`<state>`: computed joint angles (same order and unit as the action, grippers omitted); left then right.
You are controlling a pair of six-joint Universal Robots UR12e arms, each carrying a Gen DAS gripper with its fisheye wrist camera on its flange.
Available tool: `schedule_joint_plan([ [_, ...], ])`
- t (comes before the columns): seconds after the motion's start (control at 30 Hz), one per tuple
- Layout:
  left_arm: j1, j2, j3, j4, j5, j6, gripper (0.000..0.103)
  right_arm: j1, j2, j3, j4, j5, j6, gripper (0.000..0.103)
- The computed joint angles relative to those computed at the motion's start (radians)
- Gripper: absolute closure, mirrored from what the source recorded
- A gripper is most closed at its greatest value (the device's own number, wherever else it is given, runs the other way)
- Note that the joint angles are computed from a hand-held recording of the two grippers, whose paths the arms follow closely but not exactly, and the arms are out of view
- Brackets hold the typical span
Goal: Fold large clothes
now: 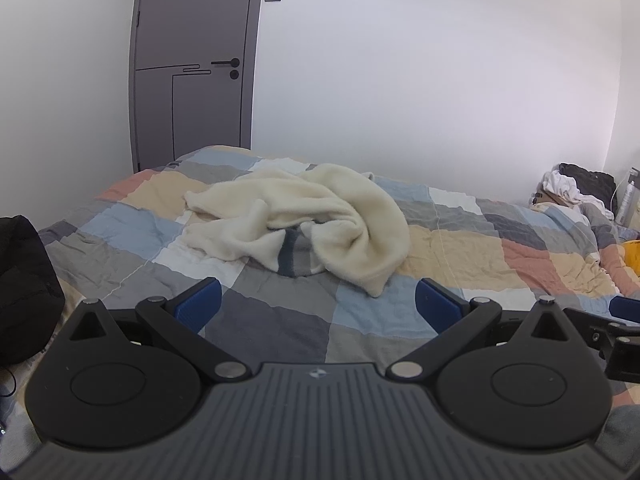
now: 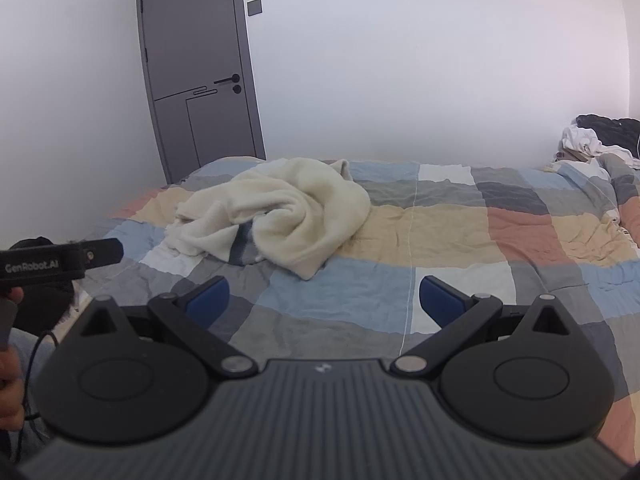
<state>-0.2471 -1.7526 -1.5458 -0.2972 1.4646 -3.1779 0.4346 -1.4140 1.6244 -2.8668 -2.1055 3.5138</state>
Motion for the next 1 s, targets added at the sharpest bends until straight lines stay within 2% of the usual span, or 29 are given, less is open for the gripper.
schedule_joint_plan([
  [0.17,0.003,0.0,-0.003,0.009,-0.008,-0.022,0.0,0.001,0.007,-0.006,0.017,0.004,0.02,0.0],
  [0.6,0.027,-0.034,0.04,-0.034,-0.031,-0.036,0.0,-0.004,0.044,-0.048,0.051,0.037,0.073,0.0],
  [0.83,0.033,-0.075,0.11,-0.025,-0.053,-0.057,0.0,-0.017,0.064,-0.094,0.068,0.042,0.058,0.0],
  [1.0,0.036,-0.127,0.194,-0.051,-0.057,-0.065,0.0,-0.033,0.092,-0.143,0.076,0.053,0.051,0.0],
])
